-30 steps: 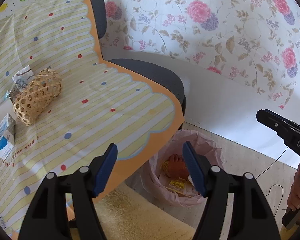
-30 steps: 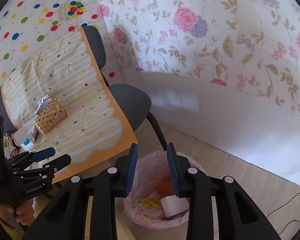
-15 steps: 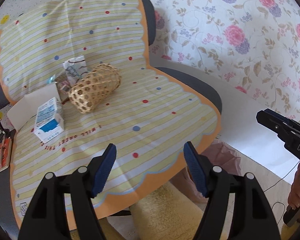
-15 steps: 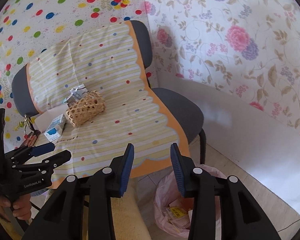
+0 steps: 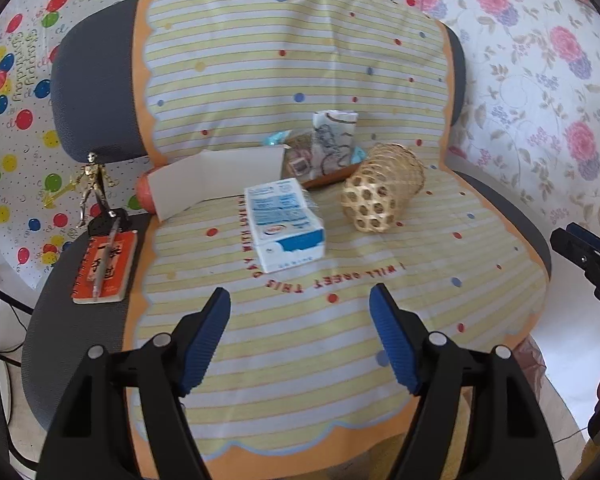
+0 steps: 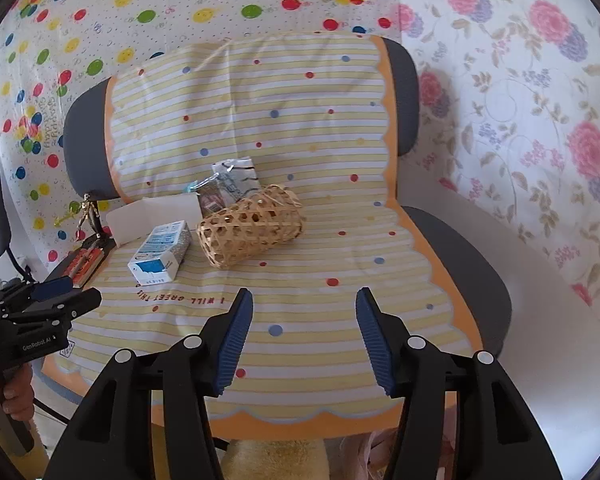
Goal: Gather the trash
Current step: 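Grasp the white card with the left tool, then grasp the clear plastic wrapper with the right tool while the left tool lifts the card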
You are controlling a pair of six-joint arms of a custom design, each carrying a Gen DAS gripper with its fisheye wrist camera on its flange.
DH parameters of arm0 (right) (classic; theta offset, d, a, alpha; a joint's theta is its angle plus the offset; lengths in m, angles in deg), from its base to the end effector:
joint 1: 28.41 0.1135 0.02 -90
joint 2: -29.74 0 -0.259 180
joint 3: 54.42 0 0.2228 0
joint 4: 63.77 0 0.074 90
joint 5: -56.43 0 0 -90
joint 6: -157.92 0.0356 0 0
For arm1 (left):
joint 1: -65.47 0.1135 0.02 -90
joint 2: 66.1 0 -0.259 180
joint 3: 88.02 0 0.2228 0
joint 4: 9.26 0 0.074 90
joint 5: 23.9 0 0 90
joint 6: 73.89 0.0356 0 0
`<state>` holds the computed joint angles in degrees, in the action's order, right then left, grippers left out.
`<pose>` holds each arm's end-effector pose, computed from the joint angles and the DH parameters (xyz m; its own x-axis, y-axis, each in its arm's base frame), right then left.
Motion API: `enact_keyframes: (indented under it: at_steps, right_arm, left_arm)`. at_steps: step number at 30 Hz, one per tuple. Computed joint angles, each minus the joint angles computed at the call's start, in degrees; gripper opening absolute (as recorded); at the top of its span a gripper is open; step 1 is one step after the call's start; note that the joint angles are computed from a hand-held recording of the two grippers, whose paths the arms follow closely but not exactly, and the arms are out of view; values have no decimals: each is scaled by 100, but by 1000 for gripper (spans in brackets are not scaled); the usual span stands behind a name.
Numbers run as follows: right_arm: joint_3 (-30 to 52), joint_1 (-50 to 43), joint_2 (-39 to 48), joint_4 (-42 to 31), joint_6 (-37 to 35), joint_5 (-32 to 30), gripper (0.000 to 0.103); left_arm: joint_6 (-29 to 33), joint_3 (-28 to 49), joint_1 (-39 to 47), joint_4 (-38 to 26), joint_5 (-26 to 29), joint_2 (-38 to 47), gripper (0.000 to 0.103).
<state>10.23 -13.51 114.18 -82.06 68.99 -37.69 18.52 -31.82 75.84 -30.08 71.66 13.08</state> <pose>0.2803 0.0772 0.2283 -0.6017 -0.1408 -0.7862 -0.2999 0.9521 0.0590 0.2519 0.0426 0.2052 -0.6849 -0.0828 -0.7239 -0.0816 0.9960 -0.0367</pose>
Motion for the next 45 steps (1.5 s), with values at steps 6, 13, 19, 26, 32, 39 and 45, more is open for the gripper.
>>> enact_keyframes:
  at_steps: [6, 13, 19, 26, 32, 39, 45]
  right_arm:
    - [1104, 546, 1147, -65, 60, 87, 58]
    - [2797, 943, 2406, -483, 157, 1, 58]
    - [4308, 1059, 3365, -1044, 181, -203, 58]
    - [5843, 1024, 4315, -1756, 75, -337, 58]
    - [7132, 881, 5068, -2438, 88, -366, 58]
    - [7741, 657, 5448, -2697, 141, -444, 58]
    - [8363, 547, 5869, -3075, -112, -386, 58]
  left_arm:
    - [328, 800, 1036, 156, 403, 882, 70]
    - [577, 2289, 1759, -52, 902, 2245, 70]
    - [911, 3863, 1811, -631, 931, 3528, 58]
    - [1204, 5714, 1690, -1437, 975, 4818, 46]
    - [1727, 6740, 1407, -1961, 850, 5460, 46]
    - [2390, 7764, 1079, -2674, 361, 6098, 24]
    - [1787, 6747, 1166, -2428, 365, 5332, 0]
